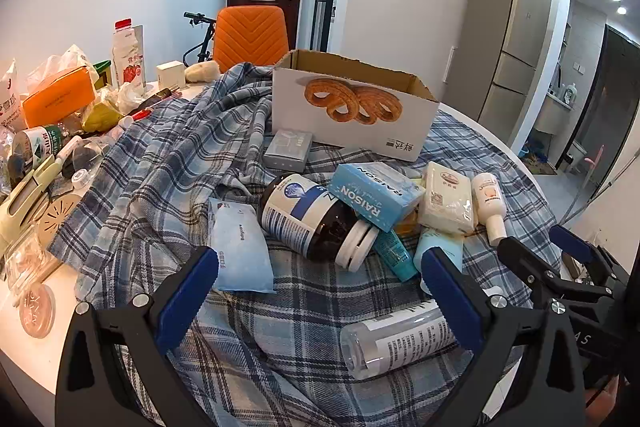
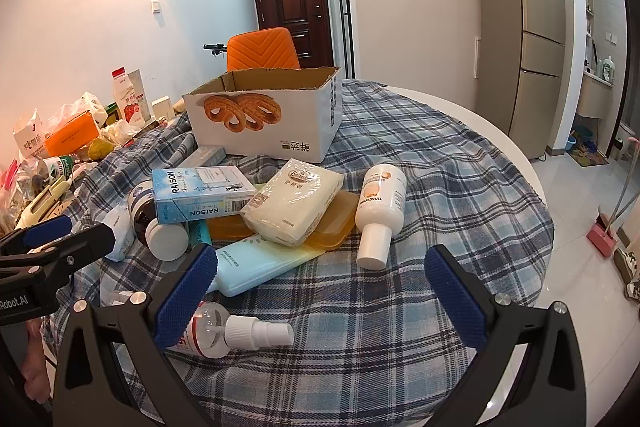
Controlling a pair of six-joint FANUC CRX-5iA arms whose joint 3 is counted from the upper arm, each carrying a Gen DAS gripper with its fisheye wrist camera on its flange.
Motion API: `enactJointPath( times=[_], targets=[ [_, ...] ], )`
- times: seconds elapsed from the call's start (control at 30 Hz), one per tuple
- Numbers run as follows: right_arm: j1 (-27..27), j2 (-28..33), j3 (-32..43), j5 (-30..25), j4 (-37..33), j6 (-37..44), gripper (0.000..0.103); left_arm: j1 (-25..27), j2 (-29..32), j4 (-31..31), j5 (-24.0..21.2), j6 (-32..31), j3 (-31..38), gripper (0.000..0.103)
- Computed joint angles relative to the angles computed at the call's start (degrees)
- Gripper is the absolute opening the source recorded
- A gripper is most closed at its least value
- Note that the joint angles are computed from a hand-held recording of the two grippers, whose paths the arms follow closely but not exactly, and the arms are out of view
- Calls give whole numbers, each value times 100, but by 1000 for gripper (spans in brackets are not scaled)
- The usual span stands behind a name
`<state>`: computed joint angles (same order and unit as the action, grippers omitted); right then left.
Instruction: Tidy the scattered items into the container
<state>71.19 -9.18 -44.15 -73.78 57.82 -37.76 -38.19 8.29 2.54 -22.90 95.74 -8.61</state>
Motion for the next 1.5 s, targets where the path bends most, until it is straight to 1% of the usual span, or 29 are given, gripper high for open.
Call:
enactJointPath(
  times=[0.2, 0.7, 0.83, 0.9, 0.93, 1.0, 1.07, 1.17, 1.23, 1.3, 1.4, 1.43, 1.5],
  targets=[
    [8, -9, 4, -10, 9, 10, 103, 19, -6, 163, 35, -175, -48, 103],
    [-60, -22, 21, 96, 0, 111, 103, -4, 9, 49, 1, -56, 8, 103],
    [-184, -33, 111, 127, 29, 383, 103, -8, 50, -102, 7, -37, 106, 103],
    [-256, -35, 175, 129, 54, 548, 103, -13, 121, -341, -62, 152, 270, 103],
    [-284, -37, 200, 129, 77, 623, 103, 12, 161, -305, -103, 119, 328, 103],
    [-334, -20, 268, 98, 134, 788, 103, 89, 212, 109, -50, -250, 302, 103],
    [-404, -18, 334, 115, 155, 980, 103, 141, 278, 366, -95, -479, 360, 103],
    [-601, -142, 369, 464, 157, 1299, 103, 158, 394, 554, -179, -762, 531, 103],
    [-856, -292, 415, 931, -21, 1667, 103, 154, 469, 626, -257, -927, 670, 103],
    [-1044, -433, 360, 1241, 39, 1718, 103, 121, 582, 535, -401, -998, 929, 103],
    [-1222, -447, 433, 1266, 129, 1857, 103, 49, 757, 166, -697, -851, 1393, 103],
    [-1283, -425, 501, 1237, 114, 1975, 103, 46, 798, 170, -752, -907, 1481, 103],
    [-1424, -410, 622, 1241, 76, 2229, 103, 72, 933, 400, -956, -1212, 1707, 103]
  ],
)
